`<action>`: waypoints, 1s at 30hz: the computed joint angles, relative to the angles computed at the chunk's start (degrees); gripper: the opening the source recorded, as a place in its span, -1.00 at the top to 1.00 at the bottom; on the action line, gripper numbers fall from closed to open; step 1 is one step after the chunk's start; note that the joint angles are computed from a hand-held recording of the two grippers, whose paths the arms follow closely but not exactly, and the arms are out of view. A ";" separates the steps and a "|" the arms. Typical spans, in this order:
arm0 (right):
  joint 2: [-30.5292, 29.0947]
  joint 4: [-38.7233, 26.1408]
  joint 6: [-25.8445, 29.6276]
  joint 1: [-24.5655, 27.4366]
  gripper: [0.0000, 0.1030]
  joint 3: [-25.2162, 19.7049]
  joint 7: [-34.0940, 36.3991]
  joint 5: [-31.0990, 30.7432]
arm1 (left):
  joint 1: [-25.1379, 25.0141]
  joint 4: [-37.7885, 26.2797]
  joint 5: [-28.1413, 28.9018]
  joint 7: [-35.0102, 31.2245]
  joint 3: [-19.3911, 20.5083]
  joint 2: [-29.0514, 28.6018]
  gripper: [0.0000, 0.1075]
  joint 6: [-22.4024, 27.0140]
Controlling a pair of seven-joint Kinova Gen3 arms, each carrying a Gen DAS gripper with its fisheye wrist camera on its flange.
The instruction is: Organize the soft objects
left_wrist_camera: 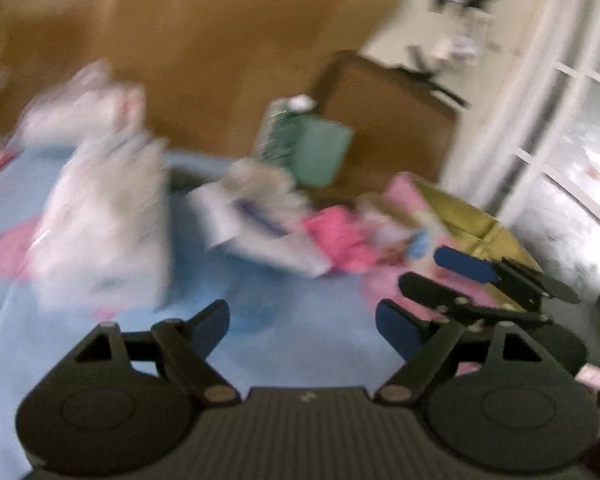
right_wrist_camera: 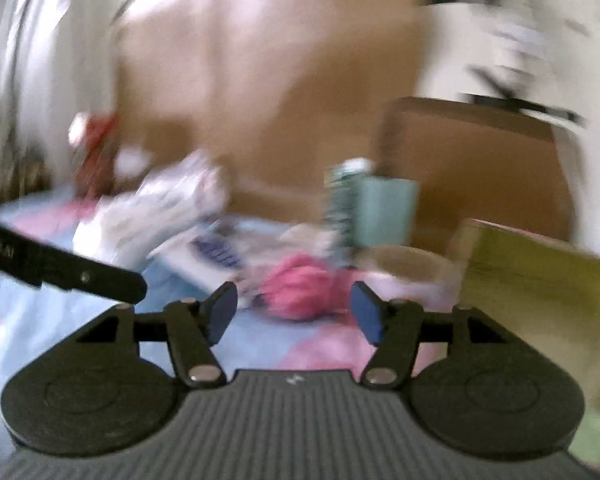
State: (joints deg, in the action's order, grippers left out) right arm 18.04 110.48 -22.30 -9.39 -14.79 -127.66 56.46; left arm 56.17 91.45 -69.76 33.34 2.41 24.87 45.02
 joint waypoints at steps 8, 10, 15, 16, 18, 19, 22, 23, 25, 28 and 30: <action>6.91 -12.45 15.15 -21.24 0.01 10.57 18.64 -5.37 | 9.10 13.40 -11.07 18.64 -12.88 -5.32 -0.53 -8.03; 8.59 -14.14 16.42 -26.39 0.51 15.75 23.28 -10.03 | 5.40 15.39 -15.73 23.30 -8.41 -5.86 -0.53 -7.45; 5.28 -7.19 9.15 -36.33 0.60 28.61 29.04 -21.68 | -4.50 17.73 -22.57 29.58 3.99 -6.60 -0.57 -5.04; 3.85 -4.54 7.21 -38.43 0.62 31.26 31.36 -24.01 | -4.95 17.72 -22.88 29.65 4.75 -6.51 -0.57 -4.87; 0.70 0.77 5.01 -43.25 0.68 36.57 34.61 -28.67 | -6.21 17.06 -22.60 28.49 6.36 -6.23 -0.61 -5.24; -0.73 3.43 4.12 -45.60 0.68 39.21 36.65 -31.00 | -6.75 16.49 -22.46 27.86 7.19 -5.93 -0.65 -5.32; -4.30 9.82 3.82 -49.88 0.65 43.71 41.96 -35.76 | -7.29 14.50 -22.27 25.62 9.03 -4.71 -0.69 -5.08; -5.55 11.19 4.91 -49.32 0.63 43.09 42.13 -35.57 | -7.19 13.75 -21.68 24.39 9.33 -4.36 -0.69 -5.04; -8.15 13.67 6.57 -45.04 0.46 38.94 39.68 -33.05 | -6.52 11.68 -19.05 20.52 9.65 -3.47 -0.69 -4.60; -10.74 16.08 6.92 -37.08 0.12 32.00 32.69 -27.22 | -4.92 8.78 -14.20 15.69 8.97 -2.39 -0.74 -3.92; -11.41 16.76 5.71 -31.77 0.12 28.02 28.03 -23.51 | -4.12 7.52 -11.72 14.43 8.22 -1.90 -0.77 -4.41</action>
State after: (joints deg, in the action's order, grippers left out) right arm 6.63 127.24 -16.59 -41.16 13.23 -99.63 32.95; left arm 52.05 98.97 -81.47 47.77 10.64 22.97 40.61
